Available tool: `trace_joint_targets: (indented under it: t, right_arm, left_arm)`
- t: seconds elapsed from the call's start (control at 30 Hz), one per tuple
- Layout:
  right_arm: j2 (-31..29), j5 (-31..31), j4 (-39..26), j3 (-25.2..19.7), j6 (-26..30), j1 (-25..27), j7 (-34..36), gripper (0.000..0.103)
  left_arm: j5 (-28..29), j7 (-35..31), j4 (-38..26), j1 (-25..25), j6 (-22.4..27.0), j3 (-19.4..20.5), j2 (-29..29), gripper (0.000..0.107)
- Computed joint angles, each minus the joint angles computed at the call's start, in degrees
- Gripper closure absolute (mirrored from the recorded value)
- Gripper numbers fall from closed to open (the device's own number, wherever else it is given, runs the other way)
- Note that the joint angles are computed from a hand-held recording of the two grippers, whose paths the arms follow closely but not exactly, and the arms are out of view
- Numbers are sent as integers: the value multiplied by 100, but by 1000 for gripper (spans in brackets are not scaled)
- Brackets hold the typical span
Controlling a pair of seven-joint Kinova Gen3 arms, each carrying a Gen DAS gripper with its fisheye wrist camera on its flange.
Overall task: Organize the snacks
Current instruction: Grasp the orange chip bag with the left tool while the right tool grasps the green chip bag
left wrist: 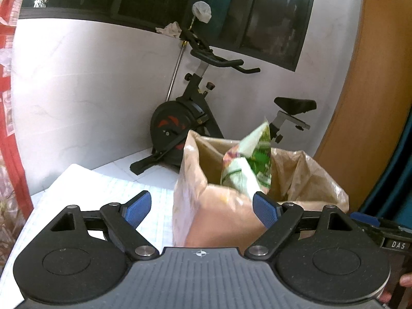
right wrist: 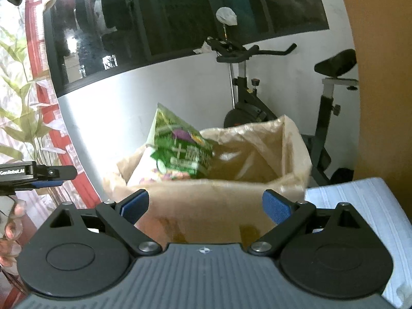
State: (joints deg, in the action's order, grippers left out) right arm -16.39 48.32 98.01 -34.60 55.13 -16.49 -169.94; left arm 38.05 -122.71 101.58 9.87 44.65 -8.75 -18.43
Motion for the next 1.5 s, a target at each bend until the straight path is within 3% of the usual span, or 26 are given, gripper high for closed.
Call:
trace_joint_targets:
  t: [0.27, 0.6, 0.87, 1.07, 1.2, 1.4, 1.5]
  right_arm:
    - [-185, -233, 259, -234, 187, 9, -143, 6]
    - [-214, -425, 562, -366, 63, 122, -404, 6]
    - [107, -695, 780, -50, -75, -159, -487, 6]
    - [307, -1029, 971, 510, -335, -530, -473, 6]
    - [239, -1416, 1249, 888, -937, -629, -459, 6]
    - [174, -1748, 1393, 973, -1381, -472, -310, 13]
    - [194, -1723, 1329, 830, -1304, -384, -191, 15]
  left_arm:
    - [-198, -31, 298, -52, 134, -185, -313, 20]
    - [-340, -178, 409, -107, 151, -301, -203, 20]
    - [-282, -320, 549, -325, 115, -156, 257, 20]
    - [-151, -547, 542, -598, 174, -42, 642, 20]
    - [-43, -806, 498, -867, 383, -14, 919, 20]
    - [31, -716, 423, -1365, 765, 111, 1276, 20]
    - [401, -694, 529, -1650, 1064, 18, 1379, 20]
